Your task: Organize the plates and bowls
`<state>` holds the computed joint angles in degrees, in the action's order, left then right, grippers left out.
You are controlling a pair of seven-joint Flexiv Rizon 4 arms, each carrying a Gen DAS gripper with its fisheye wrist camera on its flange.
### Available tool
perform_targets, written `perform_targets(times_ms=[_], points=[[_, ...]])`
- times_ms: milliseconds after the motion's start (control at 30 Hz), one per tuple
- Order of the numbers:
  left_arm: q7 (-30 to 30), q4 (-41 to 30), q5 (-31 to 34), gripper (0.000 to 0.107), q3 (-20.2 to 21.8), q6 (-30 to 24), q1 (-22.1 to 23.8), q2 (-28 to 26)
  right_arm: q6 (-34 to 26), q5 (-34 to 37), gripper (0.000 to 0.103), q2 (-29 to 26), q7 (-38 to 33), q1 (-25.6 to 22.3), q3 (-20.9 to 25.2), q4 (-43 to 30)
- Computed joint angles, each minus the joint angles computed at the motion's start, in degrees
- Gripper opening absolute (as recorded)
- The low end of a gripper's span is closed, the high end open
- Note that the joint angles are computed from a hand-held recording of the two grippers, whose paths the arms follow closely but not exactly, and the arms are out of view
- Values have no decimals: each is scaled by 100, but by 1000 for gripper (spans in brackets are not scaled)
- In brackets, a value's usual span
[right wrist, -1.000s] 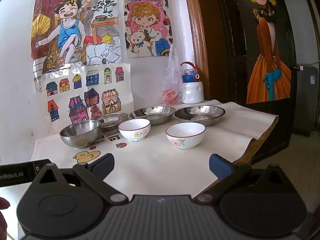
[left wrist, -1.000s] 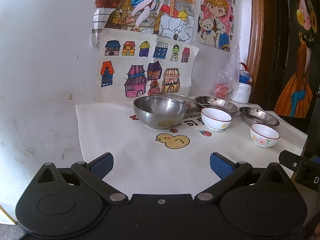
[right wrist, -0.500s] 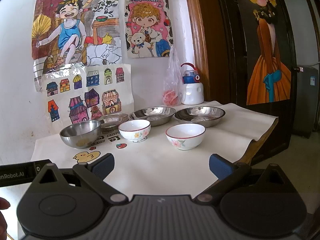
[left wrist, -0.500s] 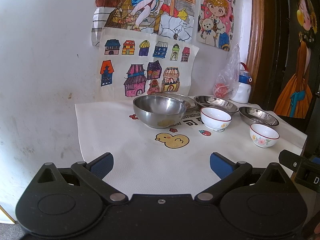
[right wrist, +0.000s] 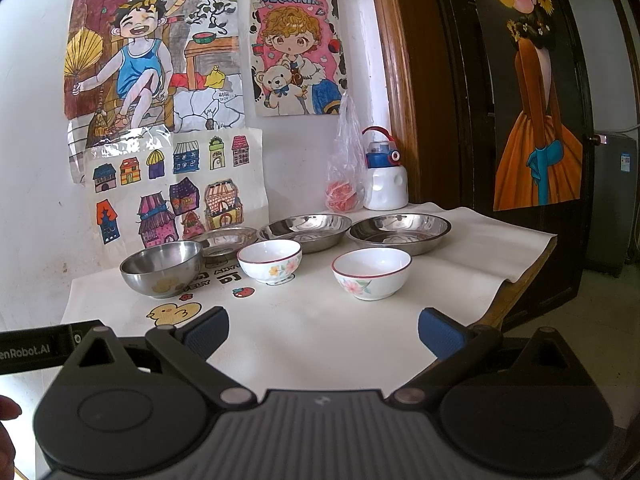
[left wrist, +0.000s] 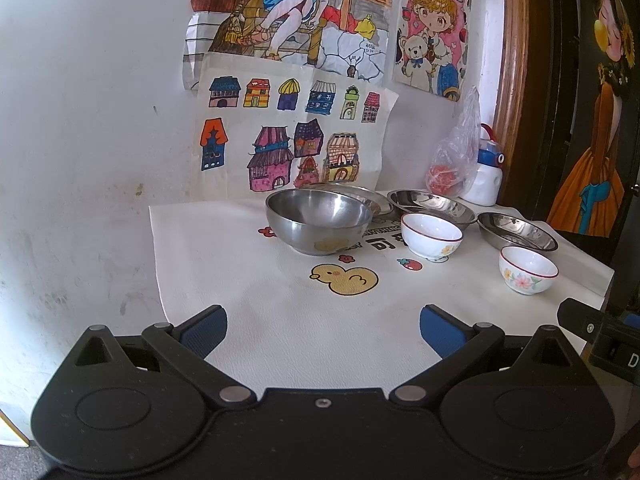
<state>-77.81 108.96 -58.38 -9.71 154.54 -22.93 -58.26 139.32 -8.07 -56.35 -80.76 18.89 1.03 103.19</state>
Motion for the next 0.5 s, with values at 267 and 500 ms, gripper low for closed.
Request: perform_targets(times_ms=[267,500], points=[[-23,-38,14,102,-4,4,0,-46,0,10,103,2,-11,3,5,2],[-35,-26,28,102,-3,-2,7,-40,-5,10,103,5,-11,3,6,4]])
